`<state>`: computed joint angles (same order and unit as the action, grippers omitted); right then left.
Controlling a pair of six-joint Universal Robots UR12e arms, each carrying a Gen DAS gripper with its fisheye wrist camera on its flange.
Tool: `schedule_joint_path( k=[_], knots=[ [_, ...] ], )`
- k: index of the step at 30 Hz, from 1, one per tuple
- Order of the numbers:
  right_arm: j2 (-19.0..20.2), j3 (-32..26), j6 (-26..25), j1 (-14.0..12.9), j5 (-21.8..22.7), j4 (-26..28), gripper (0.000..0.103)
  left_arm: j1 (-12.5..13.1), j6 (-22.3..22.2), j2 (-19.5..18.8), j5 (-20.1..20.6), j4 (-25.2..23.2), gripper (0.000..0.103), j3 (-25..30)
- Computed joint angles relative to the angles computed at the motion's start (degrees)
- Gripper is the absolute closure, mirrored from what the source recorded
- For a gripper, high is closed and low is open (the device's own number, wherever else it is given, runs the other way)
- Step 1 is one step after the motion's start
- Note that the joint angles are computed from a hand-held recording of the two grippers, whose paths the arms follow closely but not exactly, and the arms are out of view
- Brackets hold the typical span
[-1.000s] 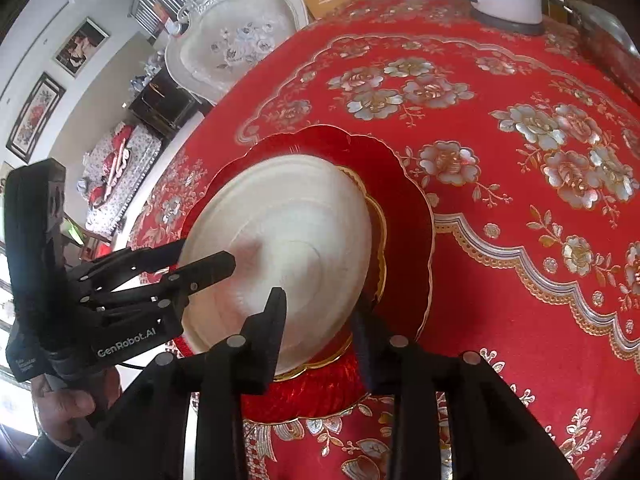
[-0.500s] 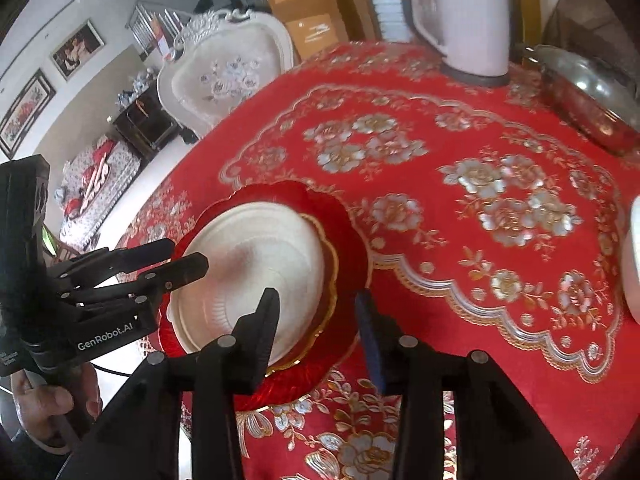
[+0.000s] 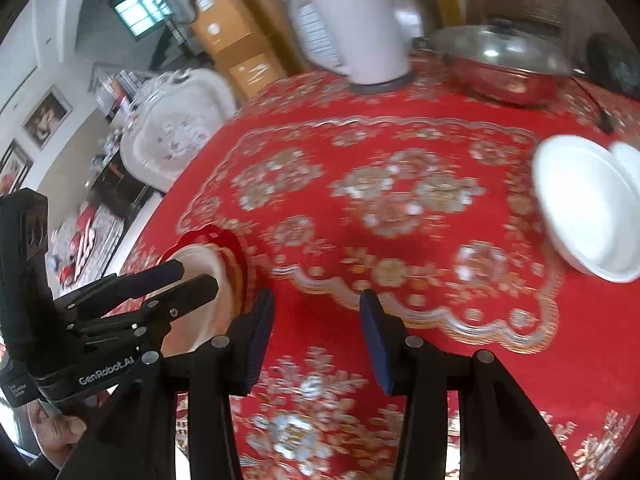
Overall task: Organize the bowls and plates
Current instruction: 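Open the right tool to release the cream bowl and withdraw, then move the right tool to the rim of the large white plate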
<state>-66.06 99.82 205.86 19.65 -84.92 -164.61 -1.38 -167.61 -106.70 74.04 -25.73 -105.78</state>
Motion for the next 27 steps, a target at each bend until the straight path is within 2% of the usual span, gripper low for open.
schedule_joint_path(
  k=[10, 19, 27],
  knots=[
    [-4.06, 6.2, 4.32, -3.39, -2.29, -2.47, 0.056, -5.2, 0.46, -2.95, -0.65, -1.36, 0.043, 3.24],
    [-7.56, 10.88, 7.22, -6.28, -4.96, -4.27, 0.053, -9.2, -0.24, -5.43, 0.64, 2.82, 0.043, 5.72],
    [-9.46, 13.19, 8.9, -8.79, -5.96, -4.26, 0.052, -11.43, -0.12, -7.72, 1.1, 1.76, 0.043, 9.27]
  ],
)
